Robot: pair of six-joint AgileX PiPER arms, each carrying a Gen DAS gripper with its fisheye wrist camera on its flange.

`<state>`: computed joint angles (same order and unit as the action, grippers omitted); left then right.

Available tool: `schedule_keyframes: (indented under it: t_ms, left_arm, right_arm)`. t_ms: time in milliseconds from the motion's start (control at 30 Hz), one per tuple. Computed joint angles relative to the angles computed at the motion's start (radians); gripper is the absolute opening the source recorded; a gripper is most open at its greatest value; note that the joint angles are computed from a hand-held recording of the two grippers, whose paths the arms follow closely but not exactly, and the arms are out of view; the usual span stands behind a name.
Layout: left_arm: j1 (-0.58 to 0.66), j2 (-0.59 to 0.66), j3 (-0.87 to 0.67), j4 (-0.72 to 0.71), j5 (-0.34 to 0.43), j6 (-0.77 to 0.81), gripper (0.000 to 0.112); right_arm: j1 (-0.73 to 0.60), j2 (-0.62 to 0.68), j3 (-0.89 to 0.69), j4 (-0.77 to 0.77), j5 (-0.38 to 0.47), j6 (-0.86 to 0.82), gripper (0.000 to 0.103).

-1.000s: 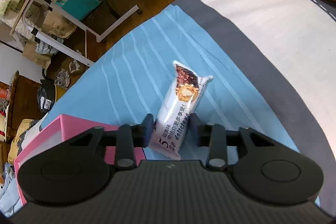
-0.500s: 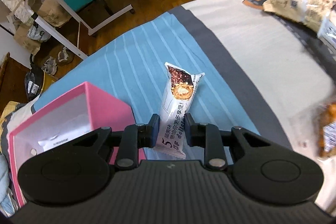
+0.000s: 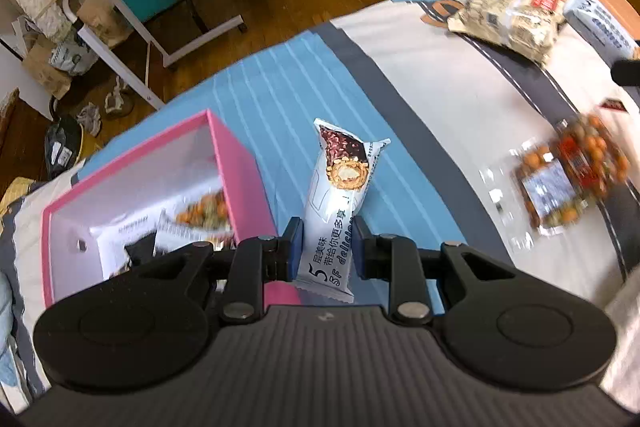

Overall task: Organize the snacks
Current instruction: 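Carry both white bars in the two tools over the pink box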

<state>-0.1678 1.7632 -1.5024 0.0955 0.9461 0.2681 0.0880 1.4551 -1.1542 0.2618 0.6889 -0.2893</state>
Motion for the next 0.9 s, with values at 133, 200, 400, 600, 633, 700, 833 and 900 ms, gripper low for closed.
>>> schedule_keyframes:
  t_ms: [133,200,400,600,633,700,833,900]
  left_arm:
    - [0.027,-0.094,0.062,-0.046,0.033,0.051,0.024]
    - [0.035,-0.151,0.105,-0.056,0.043,0.066,0.024]
    - [0.057,-0.306,0.212,-0.061,0.069,0.086,0.024]
    - [0.197,-0.394,0.227,-0.173,0.171,0.169,0.024]
    - [0.219,-0.409,0.233,-0.184,0.179,0.183,0.024]
    - [0.271,-0.435,0.235,-0.193,0.191,0.207,0.024]
    - [0.396,-0.446,0.193,-0.223,0.225,0.268,0.024]
    - [0.456,-0.435,0.163,-0.242,0.228,0.298,0.024]
  right_arm:
    - [0.032,-0.047,0.014,0.022,0.064,0.002,0.029]
    - [0.059,-0.069,0.024,0.02,0.085,0.018,0.03]
    - [0.148,-0.119,0.043,0.06,0.137,0.035,0.03]
    - [0.259,-0.107,0.012,0.105,0.185,0.061,0.03]
    - [0.279,-0.102,0.005,0.105,0.185,0.076,0.03]
    - [0.319,-0.085,-0.02,0.091,0.187,0.118,0.03]
    - [0.394,-0.038,-0.085,0.074,0.181,0.173,0.03]
    - [0.428,-0.005,-0.128,0.083,0.168,0.179,0.03]
